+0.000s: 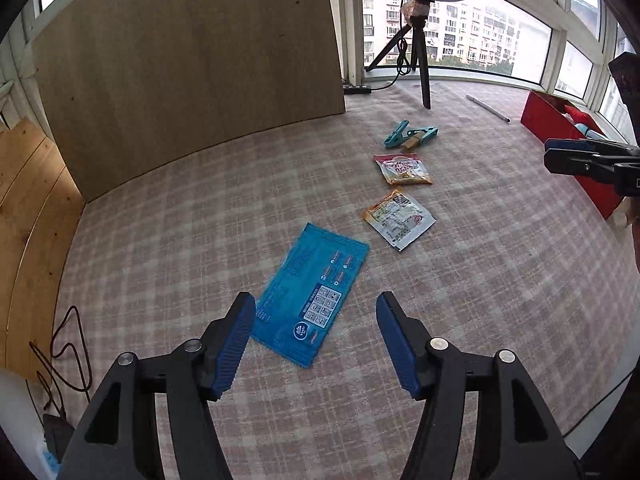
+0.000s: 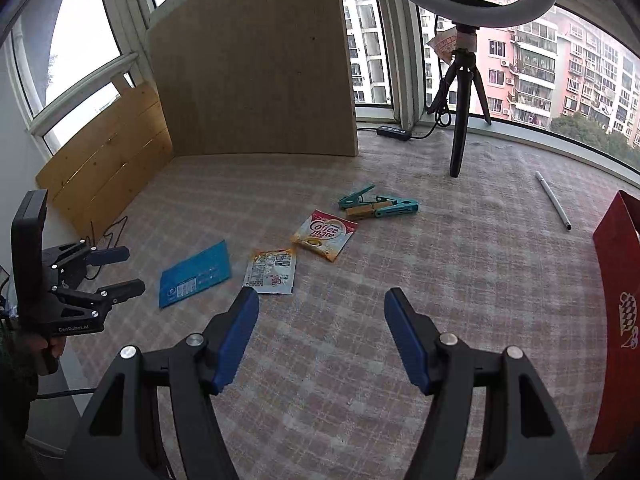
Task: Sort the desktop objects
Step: 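Move both tools back toward the blue wet-wipe pack, then grasp the blue wet-wipe pack with the left gripper while the right gripper grasps a sachet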
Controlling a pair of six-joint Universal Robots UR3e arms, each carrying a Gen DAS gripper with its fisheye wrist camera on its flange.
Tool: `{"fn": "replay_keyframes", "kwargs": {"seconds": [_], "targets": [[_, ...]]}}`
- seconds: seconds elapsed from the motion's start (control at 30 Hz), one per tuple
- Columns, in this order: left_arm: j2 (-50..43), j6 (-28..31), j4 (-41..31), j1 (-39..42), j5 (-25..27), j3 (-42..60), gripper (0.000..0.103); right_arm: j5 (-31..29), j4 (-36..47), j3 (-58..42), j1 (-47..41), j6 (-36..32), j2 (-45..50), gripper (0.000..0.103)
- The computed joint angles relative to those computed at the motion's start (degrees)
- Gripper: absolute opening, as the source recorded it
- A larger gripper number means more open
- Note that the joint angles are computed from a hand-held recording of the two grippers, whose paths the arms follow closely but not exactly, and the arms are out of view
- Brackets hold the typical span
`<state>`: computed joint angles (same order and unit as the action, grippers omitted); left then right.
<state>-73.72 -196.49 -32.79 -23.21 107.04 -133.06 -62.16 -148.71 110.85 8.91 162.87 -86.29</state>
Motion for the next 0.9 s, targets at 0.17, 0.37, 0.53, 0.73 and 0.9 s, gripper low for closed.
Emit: {"fn": "replay_keyframes", "kwargs": {"seconds": [0.17,0.37,0.53,0.73,0.9], "targets": [[0.1,11.2,5.2,7.4,-6.8,-6.3,0.064,-7.5,-3.4,-9.7,10.9,6.4,13.8,0.064],[-4.7,20.3,10.7,11.9,-12.2,-8.4,0.065,-12.6,-0.8,-21.5,16.7,10.5,25.1,0.065],[-8.7,22.7,14.9,12.6,-13.0,-8.0,0.07,-14.6,1.5,-27.2,18.3,10.8,29.7,0.065],[-8.2,24.5,17.4,16.3,-18.2,-10.1,0.075,-15.7,5.4,-33.6,19.7,10.5,34.5,0.066],[-6.1,26.0,21.0,20.2,-22.5,-14.2,0.075,-18.8,2.1,-33.3,21.5,9.2,35.8,0.071]]}}
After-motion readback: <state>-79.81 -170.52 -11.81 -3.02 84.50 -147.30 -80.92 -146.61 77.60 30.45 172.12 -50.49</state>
